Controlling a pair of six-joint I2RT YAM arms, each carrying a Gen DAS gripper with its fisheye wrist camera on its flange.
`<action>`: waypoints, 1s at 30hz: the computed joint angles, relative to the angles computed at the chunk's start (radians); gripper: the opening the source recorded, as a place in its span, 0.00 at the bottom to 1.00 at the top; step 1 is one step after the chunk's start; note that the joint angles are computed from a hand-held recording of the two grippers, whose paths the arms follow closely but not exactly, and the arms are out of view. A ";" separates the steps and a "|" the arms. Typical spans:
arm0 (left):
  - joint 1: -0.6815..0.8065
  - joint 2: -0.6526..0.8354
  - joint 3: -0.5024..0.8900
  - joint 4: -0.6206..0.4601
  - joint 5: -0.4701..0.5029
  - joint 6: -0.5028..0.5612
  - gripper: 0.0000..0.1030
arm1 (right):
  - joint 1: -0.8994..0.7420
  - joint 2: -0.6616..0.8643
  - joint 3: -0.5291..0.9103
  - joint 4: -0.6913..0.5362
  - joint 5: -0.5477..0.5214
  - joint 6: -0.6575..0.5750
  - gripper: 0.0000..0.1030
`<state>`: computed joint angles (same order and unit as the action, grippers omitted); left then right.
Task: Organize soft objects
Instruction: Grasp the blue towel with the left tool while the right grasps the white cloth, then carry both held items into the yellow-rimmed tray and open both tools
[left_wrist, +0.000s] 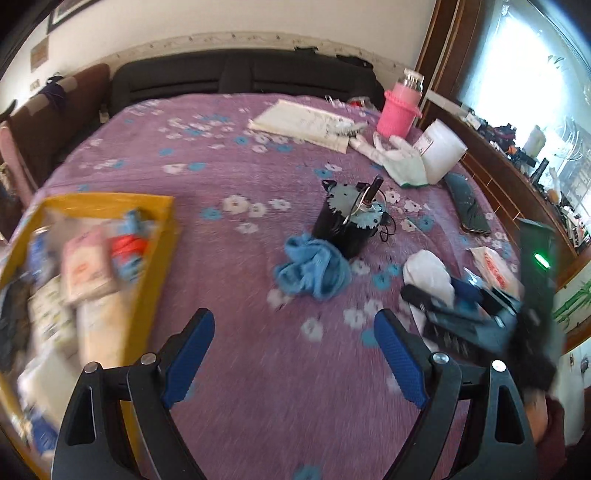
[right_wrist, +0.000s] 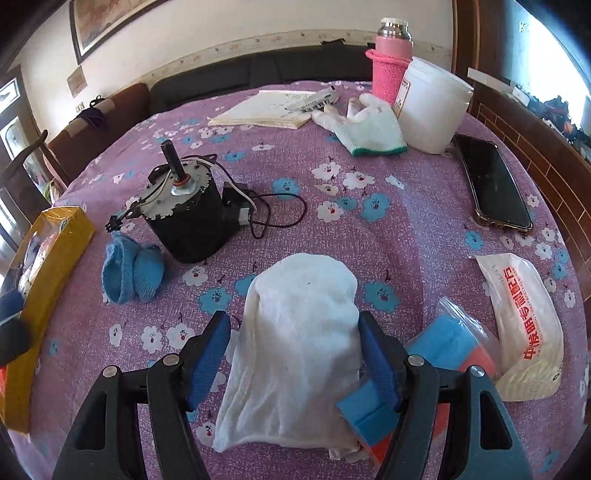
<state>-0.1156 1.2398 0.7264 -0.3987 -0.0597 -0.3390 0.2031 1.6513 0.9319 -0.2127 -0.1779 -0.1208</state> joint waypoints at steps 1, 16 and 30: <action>-0.001 0.070 0.023 0.036 -0.006 0.008 0.85 | 0.000 -0.006 -0.007 0.005 0.005 0.000 0.57; -0.060 0.406 0.195 0.156 -0.084 0.090 0.39 | -0.019 -0.013 -0.013 0.011 -0.034 -0.016 0.39; 0.272 -0.452 -0.106 -0.174 0.185 0.102 0.40 | -0.015 -0.100 -0.095 0.081 -0.049 -0.003 0.15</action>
